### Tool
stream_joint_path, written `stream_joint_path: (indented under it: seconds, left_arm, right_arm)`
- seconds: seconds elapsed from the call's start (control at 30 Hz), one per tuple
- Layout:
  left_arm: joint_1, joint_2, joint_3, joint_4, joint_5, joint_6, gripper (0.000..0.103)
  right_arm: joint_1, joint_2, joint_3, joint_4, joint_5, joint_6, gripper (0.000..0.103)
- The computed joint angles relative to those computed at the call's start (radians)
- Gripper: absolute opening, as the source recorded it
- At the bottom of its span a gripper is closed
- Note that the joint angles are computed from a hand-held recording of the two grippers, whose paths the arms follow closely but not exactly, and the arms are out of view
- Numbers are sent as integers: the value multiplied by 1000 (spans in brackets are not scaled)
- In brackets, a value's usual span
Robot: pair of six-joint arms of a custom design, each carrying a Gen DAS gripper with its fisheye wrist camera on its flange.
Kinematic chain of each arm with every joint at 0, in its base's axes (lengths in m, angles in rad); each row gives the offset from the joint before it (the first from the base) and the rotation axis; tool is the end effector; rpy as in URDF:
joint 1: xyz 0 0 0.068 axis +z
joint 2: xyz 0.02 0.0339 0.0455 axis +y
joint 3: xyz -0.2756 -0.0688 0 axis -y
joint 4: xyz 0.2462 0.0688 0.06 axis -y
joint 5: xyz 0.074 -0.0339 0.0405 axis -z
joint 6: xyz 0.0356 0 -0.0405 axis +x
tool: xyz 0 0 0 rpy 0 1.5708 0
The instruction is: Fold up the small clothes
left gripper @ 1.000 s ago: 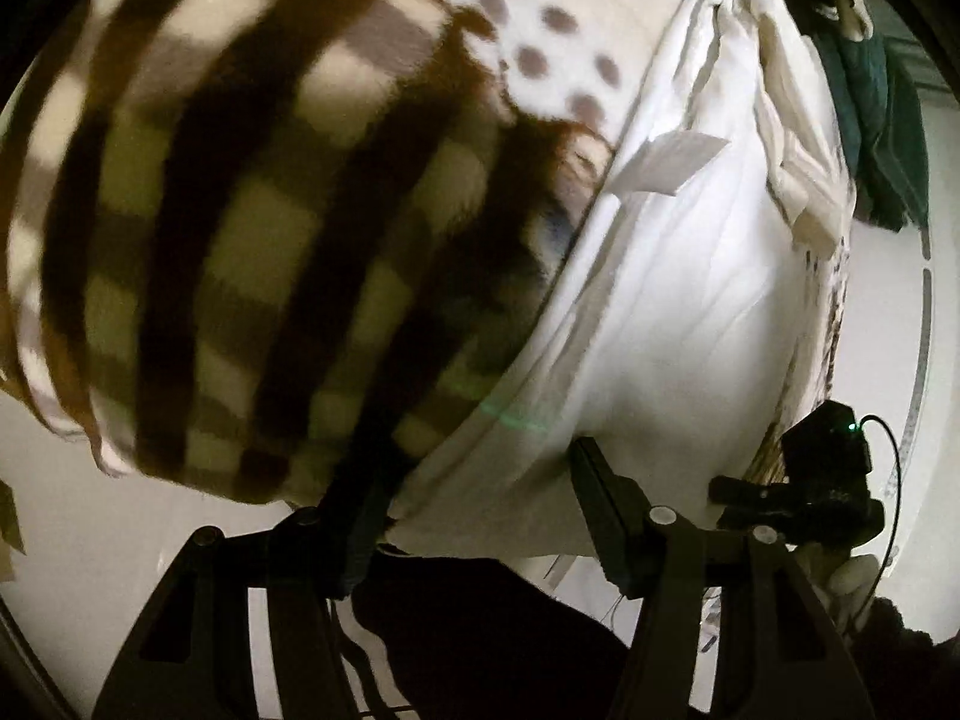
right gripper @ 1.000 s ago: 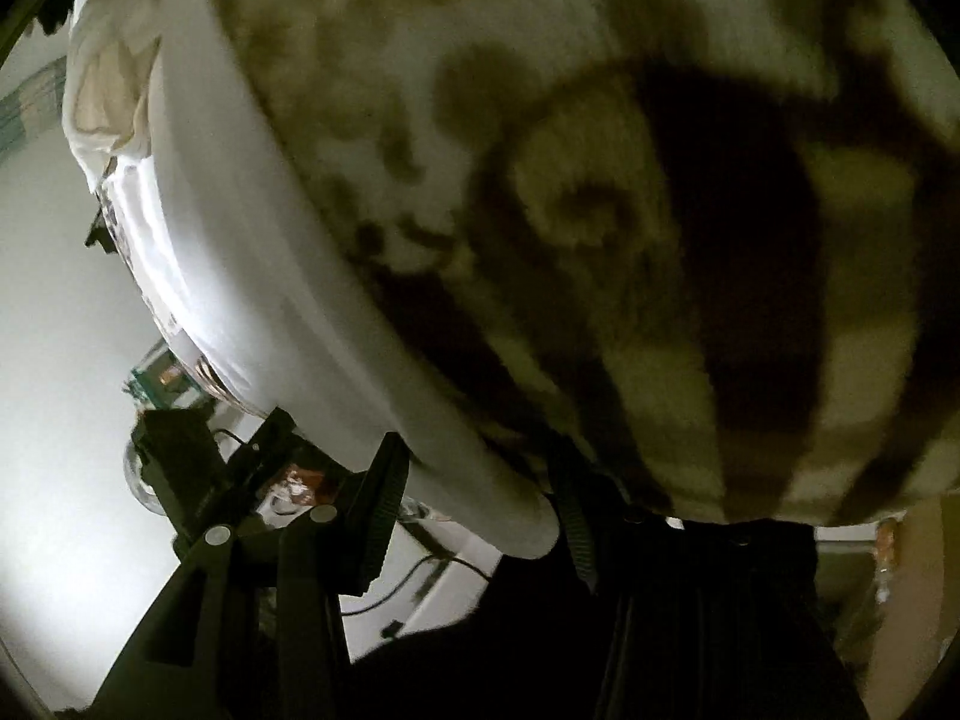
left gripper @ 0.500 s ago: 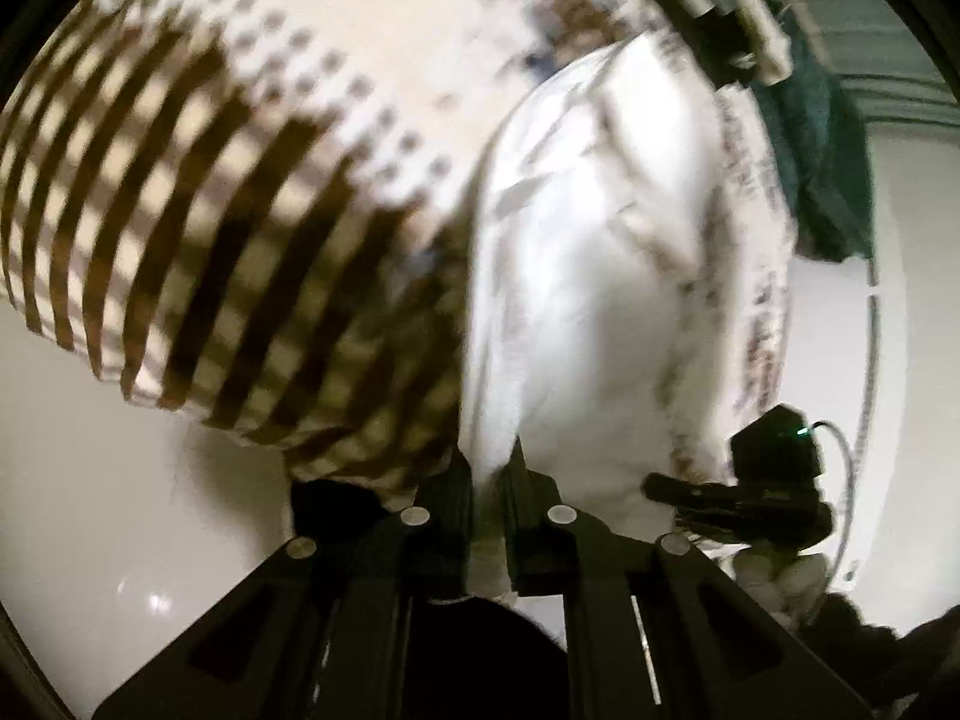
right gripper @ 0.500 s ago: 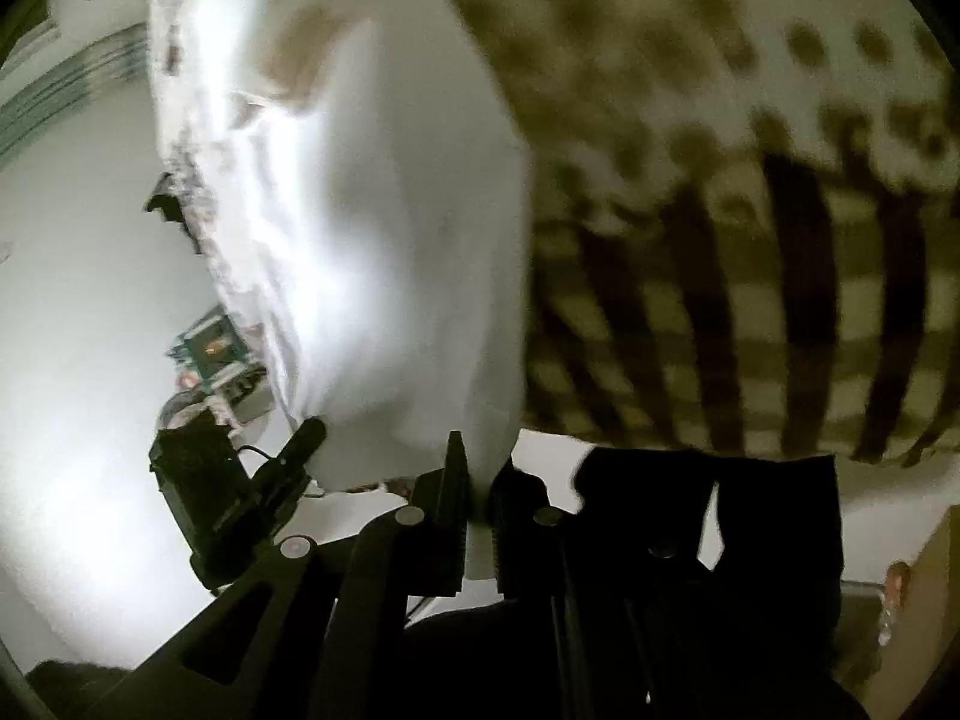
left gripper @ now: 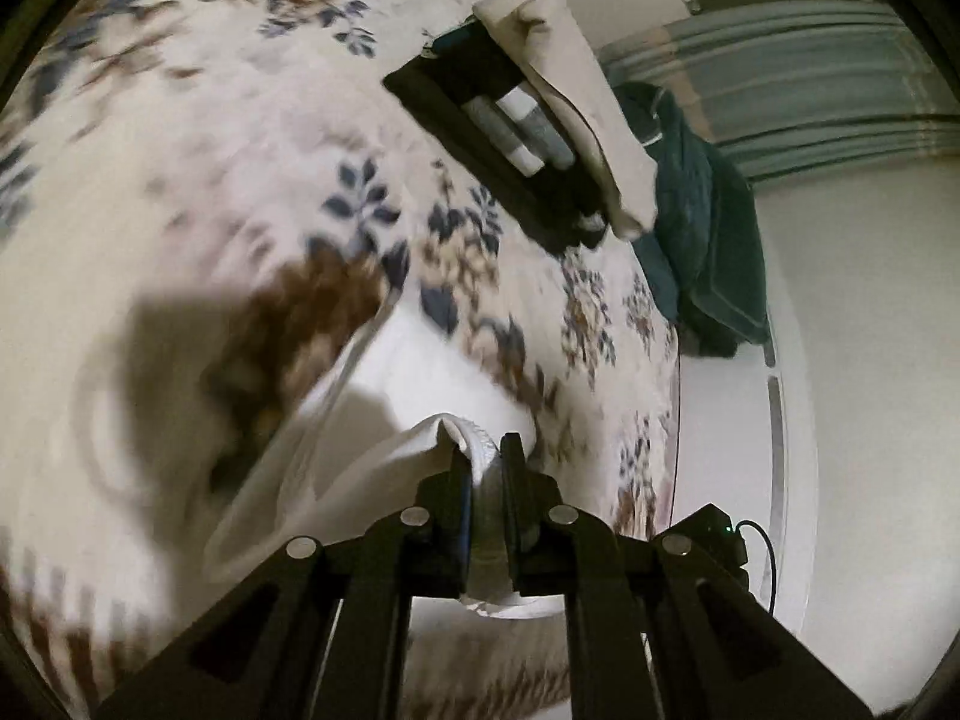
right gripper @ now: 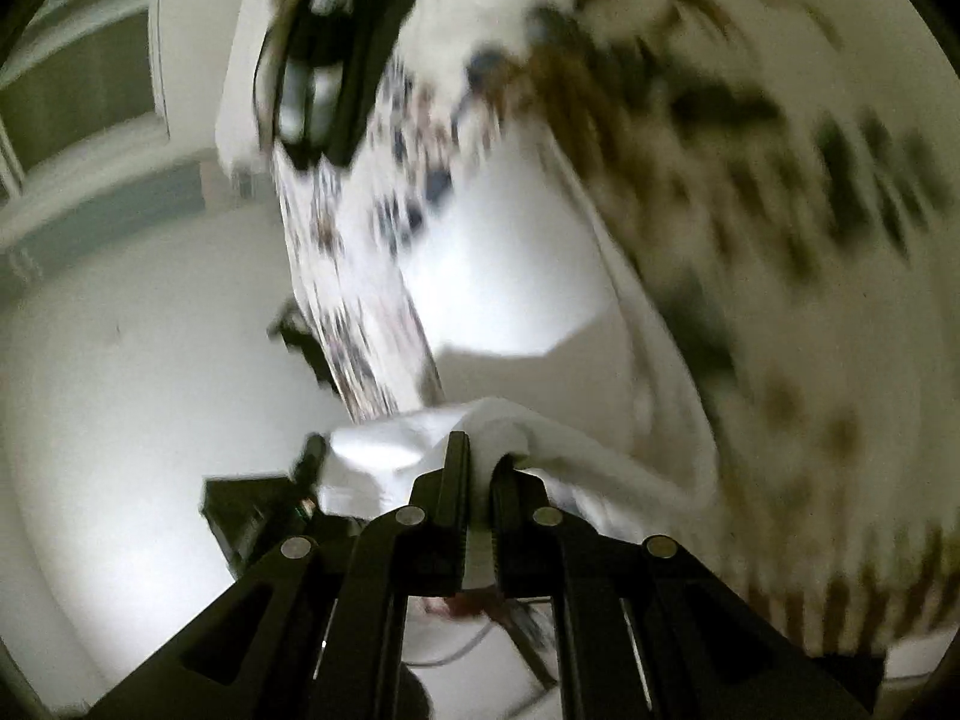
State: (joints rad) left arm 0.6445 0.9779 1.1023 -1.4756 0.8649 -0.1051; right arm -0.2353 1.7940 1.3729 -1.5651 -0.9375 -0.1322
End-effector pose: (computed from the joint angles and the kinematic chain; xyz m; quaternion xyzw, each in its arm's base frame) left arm 0.1154 0.0528 0.3374 -0.2876 0.8566 -0.3750 0.2069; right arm 0.2905 -0.0401 0.2494 -0.1380 -0.8670 -0.4682 0.1001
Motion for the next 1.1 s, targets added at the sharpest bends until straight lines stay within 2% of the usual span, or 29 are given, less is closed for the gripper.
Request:
stream_joint_path:
  seconds: [0.03,0.1,0.13,0.17,0.2,0.27,0.3,0.37,0.5,0.6,0.67,0.7,0.73,0.77,0.8,0.87,1.1]
  left_arm:
    - [-69,32,-22,124,-29,-99,10]
    - [-151,96,-63,321,-80,-239,23]
    - [-135,128,-53,333,-84,-229,46]
    - [-149,163,-53,379,-98,-258,66]
    - [-147,182,-58,413,-101,-275,67]
    - [-117,216,-59,453,-91,-285,67]
    - [-100,219,-49,435,-86,-263,67]
    - [-89,229,-31,407,-114,-217,67]
    - [-129,292,-49,374,-176,-122,67]
    - [-179,357,-84,400,-176,-93,67]
    - [-209,364,-102,441,-187,-108,63]
    - [-216,356,-106,454,-185,-109,57]
    - [-223,350,-105,462,-180,-106,24]
    - [-235,353,-96,457,-185,-95,8]
    - [-239,350,-92,454,-192,-88,8]
    - [-225,339,-90,452,-190,-82,6]
    - [-123,395,-69,463,-158,-43,3]
  right_arm:
    - [24,24,23,90,-14,83,7]
    - [66,71,50,222,-19,240,9]
    - [74,134,113,230,-24,276,11]
    - [84,189,165,233,-32,300,20]
    - [86,219,197,237,-41,314,26]
    - [70,261,268,248,-56,326,55]
    - [61,260,283,250,-52,319,60]
    - [30,281,357,196,2,265,63]
    - [18,300,353,162,120,167,64]
    - [25,354,326,166,102,160,64]
    - [28,374,299,205,58,177,64]
    - [36,359,267,269,45,219,64]
    - [42,345,248,324,30,242,55]
    - [58,337,240,346,30,239,29]
    - [74,340,257,344,42,229,18]
    - [95,309,246,404,73,260,7]
    - [123,290,248,486,164,361,6]
